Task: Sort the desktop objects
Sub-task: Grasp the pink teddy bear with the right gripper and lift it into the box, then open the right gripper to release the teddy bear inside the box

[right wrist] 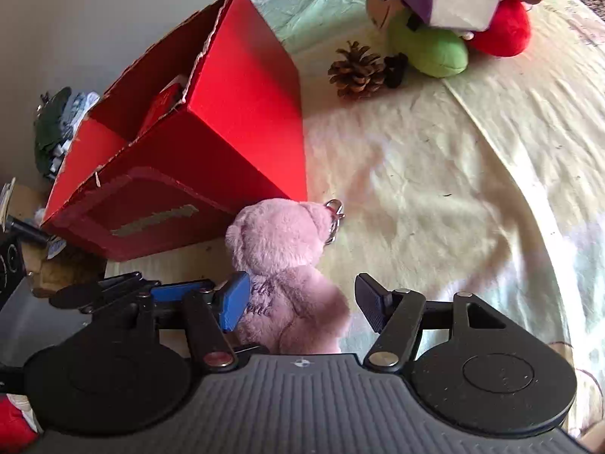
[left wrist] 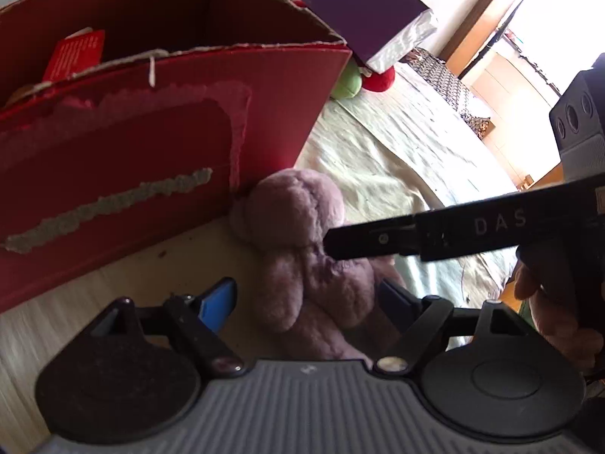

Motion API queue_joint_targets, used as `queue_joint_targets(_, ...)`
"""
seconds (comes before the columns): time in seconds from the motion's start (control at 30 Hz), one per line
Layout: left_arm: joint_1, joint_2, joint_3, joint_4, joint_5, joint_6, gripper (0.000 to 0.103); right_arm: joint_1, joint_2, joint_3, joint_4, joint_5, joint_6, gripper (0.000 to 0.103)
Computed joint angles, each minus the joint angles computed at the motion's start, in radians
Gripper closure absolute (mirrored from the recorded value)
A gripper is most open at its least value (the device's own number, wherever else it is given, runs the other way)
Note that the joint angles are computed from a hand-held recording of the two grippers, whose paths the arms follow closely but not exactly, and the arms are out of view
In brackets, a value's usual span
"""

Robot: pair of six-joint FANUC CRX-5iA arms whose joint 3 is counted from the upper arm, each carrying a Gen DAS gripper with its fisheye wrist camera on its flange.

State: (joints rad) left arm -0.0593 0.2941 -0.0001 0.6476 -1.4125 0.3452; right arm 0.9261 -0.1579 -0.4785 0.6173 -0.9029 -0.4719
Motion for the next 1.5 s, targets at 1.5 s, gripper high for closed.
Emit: queue_joint_targets(1.5,-0.058,0.218,0.489,0.006,0.074,0.214,0.035,-0.346,0.185,0.469,-0.324,-0.014,0.865,0.061)
